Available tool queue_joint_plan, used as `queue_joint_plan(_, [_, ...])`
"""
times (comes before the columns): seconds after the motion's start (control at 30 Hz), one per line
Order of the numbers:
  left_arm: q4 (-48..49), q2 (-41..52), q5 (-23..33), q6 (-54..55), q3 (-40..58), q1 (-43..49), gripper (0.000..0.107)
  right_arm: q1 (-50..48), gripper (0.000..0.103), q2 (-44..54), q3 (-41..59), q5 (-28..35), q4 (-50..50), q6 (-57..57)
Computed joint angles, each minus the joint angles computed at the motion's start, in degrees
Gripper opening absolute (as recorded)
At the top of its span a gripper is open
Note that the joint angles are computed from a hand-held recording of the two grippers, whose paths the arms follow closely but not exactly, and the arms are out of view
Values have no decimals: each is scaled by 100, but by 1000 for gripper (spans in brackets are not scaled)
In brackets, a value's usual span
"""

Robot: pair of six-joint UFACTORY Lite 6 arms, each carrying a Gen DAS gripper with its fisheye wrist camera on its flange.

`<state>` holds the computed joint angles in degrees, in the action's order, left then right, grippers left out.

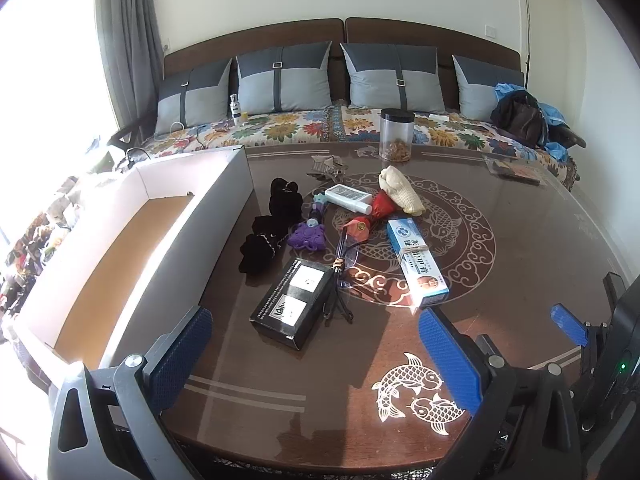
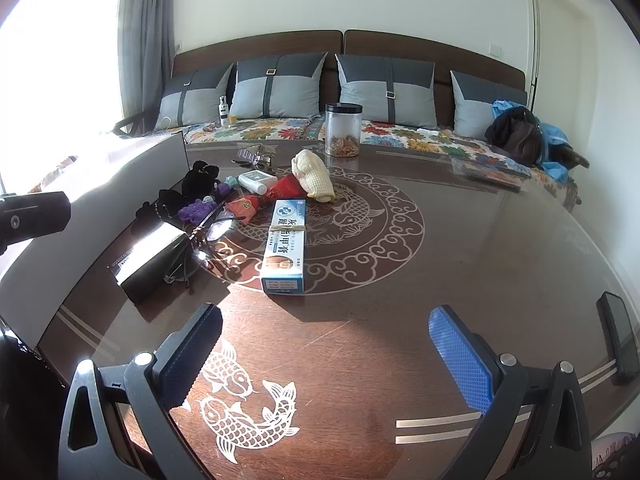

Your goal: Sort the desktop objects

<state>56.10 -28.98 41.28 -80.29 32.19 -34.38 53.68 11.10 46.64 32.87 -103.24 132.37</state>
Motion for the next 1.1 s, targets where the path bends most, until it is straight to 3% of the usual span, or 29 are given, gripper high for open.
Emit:
queue_joint_plan(0.37, [576, 236, -1298, -714, -1071, 914, 103, 76, 103, 64, 53, 79, -92, 24])
queue_joint_plan(0.7, [2588, 887, -2162, -2644, -1542, 1376, 103, 65, 103, 266, 222, -42, -154, -82])
queue_joint_plan(1.1, [5342, 1411, -2317, -5142, -2001, 1933, 103, 94, 103, 527, 367, -102, -64, -177])
